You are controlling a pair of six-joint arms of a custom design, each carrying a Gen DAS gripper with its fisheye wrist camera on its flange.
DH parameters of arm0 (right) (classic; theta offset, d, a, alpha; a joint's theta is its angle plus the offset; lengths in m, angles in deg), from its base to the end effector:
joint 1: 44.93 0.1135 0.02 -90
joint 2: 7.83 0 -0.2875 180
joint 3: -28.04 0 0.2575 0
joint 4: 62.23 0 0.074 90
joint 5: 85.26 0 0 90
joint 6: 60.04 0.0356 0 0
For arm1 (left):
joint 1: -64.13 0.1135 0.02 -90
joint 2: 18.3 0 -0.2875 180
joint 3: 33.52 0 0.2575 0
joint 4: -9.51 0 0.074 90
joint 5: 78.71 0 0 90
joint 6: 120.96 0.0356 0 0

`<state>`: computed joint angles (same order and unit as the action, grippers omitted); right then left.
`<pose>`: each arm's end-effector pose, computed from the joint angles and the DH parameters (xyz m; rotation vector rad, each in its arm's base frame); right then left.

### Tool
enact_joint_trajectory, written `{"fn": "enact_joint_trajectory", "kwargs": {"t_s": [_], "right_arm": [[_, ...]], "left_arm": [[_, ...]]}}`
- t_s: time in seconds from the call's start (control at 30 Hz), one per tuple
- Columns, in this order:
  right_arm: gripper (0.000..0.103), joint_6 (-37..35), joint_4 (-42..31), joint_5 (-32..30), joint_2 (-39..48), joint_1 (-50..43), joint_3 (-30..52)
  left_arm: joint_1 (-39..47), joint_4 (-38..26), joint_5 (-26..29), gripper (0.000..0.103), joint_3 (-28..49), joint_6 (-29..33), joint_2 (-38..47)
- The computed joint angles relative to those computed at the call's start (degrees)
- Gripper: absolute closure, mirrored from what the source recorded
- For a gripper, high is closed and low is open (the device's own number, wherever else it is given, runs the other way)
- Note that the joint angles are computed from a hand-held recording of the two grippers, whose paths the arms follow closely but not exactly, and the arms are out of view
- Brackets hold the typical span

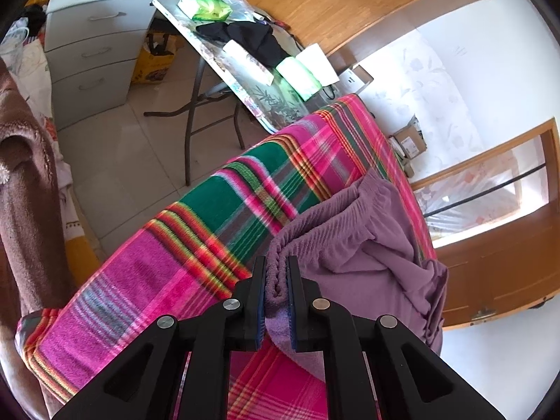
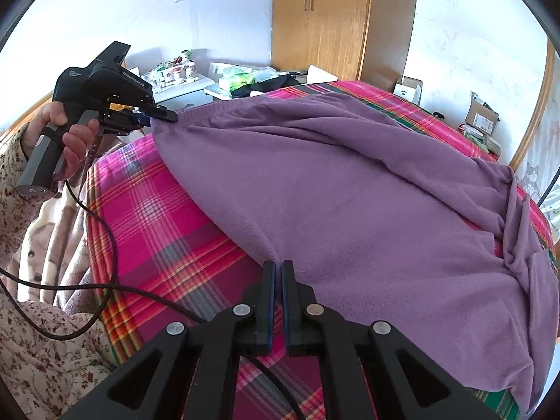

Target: Fold clothes

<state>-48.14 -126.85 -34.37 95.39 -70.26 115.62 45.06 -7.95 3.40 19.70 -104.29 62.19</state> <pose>0.3268 -0.1298 0.2238 -1.1686 2.1868 0.3797 0.2653 -0.0865 0.2022 -1.1704 2.1310 -0.6154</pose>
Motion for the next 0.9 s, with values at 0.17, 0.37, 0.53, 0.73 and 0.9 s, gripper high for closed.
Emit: {"fn": "enact_joint_trajectory", "kwargs": {"t_s": [0.17, 0.37, 0.53, 0.73, 0.9], "right_arm": [[0.099, -1.30, -1.28, 0.00, -0.76, -0.66, -0.96], [0.099, -3.35, -3.47, 0.44, -0.64, -1.35, -0.94], [0.099, -3.00, -4.03, 2.11, 0.82, -0.99, 0.14], [0.099, -0.44, -7.08, 3.99, 3.73, -0.27, 3.23], [0.096, 0.71, -10.24, 4.75, 5.35, 0.10, 6.34]], "left_arm": [[-0.95, -0.41, -0.27, 0.093, -1.49, -1.02, -0.89], [-2.23, -0.57, -1.66, 0.093, -3.30, -2.53, -3.12], [-2.84, 0.02, -1.28, 0.092, -5.04, -4.45, -2.98], [-3.35, -0.78, -1.59, 0.092, -4.76, -5.01, -2.83], [-3.72, -1.73, -1.72, 0.088, -4.46, -5.52, -2.86]]}}
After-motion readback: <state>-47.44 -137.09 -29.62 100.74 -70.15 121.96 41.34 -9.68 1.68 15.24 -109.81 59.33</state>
